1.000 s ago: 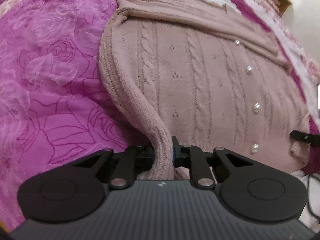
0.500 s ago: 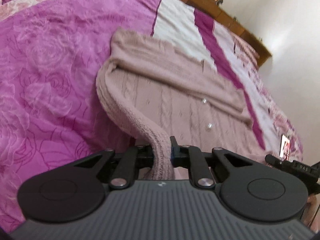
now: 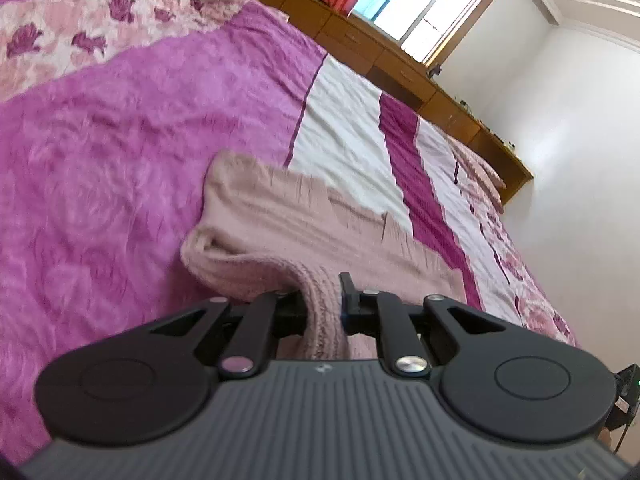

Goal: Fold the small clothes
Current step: 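Lift the hem and fold it over the sleeves with the right tool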

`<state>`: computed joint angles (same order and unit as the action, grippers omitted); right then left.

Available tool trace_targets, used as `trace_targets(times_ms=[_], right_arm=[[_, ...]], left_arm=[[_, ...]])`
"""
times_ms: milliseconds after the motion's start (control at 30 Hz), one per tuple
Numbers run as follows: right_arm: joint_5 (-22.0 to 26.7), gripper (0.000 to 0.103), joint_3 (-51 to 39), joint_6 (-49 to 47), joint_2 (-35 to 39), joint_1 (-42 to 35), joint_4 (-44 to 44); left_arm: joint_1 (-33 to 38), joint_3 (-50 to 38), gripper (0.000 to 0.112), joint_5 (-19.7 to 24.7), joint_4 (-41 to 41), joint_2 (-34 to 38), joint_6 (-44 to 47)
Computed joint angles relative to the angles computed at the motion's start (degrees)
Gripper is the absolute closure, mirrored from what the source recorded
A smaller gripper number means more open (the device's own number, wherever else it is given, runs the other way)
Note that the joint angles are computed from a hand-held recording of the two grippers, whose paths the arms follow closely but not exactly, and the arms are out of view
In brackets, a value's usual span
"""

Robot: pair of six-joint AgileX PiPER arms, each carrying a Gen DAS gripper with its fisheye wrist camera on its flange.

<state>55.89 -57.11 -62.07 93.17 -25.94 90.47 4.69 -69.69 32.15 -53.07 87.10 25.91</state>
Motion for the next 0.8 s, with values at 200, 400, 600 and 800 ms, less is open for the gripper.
trace_targets(times_ms=[200,400,600,800], right_arm=[[-1.09,0.088,-5.14,-0.32,3.23,1.43,3.44],[-2.96,0.088,-11.63,1.24,7.71,2.46,5.65],[-6.14,0.088,-19.62,4.68,13.69,4.29,6.44],[-11.04,0.088,-27.18,7.43,19.05,7.22,4.71]], left_arm=[[-1.37,-6.77,0.099,-1.31,2.79,4.17,-4.38],[-3.41,-14.65,0.099,-2.29,9.06,9.46,-10.98],[-4.43,-23.23,0.099,-1.84,13.95,15.68,-16.65],[-4.27,-34.00,0.099,0.36,19.93,24.57,-23.43]])
